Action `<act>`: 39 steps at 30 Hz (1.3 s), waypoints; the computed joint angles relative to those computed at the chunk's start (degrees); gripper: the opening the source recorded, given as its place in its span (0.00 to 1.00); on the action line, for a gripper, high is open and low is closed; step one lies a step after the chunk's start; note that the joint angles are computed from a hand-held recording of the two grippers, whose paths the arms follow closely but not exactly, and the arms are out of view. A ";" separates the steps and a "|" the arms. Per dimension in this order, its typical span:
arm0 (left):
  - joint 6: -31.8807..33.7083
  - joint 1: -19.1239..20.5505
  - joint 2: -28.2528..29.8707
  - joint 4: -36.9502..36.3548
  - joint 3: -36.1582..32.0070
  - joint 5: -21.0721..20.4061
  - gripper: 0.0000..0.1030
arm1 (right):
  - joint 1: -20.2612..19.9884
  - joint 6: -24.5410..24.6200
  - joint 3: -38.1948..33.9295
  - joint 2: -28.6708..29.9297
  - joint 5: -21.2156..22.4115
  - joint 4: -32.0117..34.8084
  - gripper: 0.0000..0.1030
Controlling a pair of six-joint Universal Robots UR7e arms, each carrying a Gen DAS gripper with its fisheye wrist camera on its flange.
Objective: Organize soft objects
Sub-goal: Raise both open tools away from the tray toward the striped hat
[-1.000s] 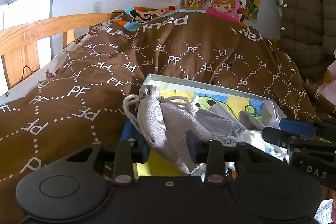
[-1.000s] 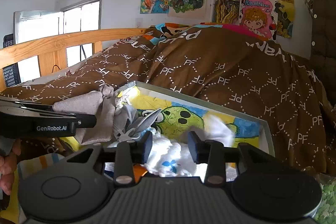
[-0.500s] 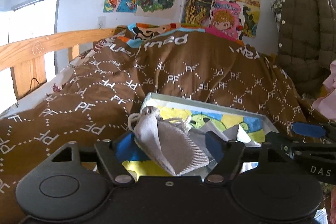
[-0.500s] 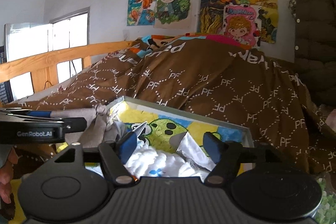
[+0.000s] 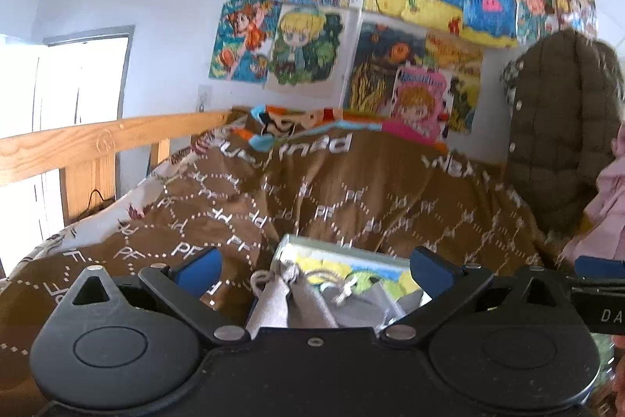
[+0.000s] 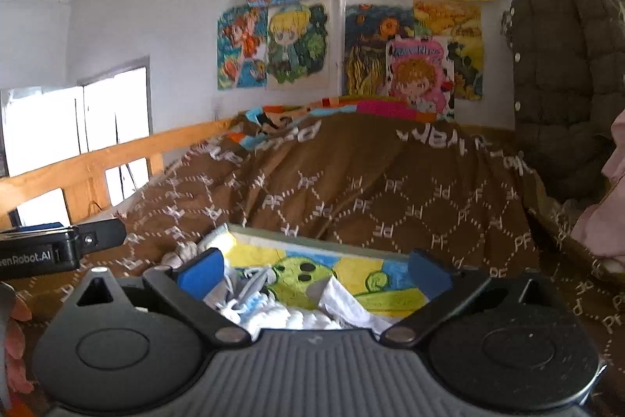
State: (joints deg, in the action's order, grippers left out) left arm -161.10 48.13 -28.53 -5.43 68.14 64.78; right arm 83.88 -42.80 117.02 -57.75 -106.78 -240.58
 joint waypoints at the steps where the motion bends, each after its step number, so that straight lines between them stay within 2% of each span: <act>1: -0.30 -0.22 -1.00 -1.14 1.47 0.38 0.99 | 0.56 -0.25 0.44 -0.21 -0.39 -0.77 1.00; 12: 2.69 -2.94 -8.81 -8.95 13.92 -0.68 0.99 | 4.03 -1.61 4.75 -1.96 -0.51 -6.23 1.00; 21: -1.26 -4.40 -12.97 -9.17 20.30 -2.25 0.99 | 4.94 -1.99 9.48 -1.96 -2.37 -11.18 1.00; 26: -4.09 -5.00 -15.69 -8.70 24.20 -3.31 0.99 | 4.09 0.49 14.29 -2.63 -0.13 -13.87 1.00; 32: -6.38 -6.11 -18.99 -8.74 28.82 -4.96 0.99 | 4.58 -1.83 18.00 -0.96 -0.71 -19.42 1.00; 39: -8.60 -7.78 -21.66 -8.27 32.97 -8.48 0.99 | 5.34 -1.55 21.20 0.45 -1.87 -22.16 1.00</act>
State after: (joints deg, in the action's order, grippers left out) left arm -169.70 40.35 -50.19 -13.69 101.11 56.30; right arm 89.22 -44.35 138.22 -57.30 -108.65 -262.74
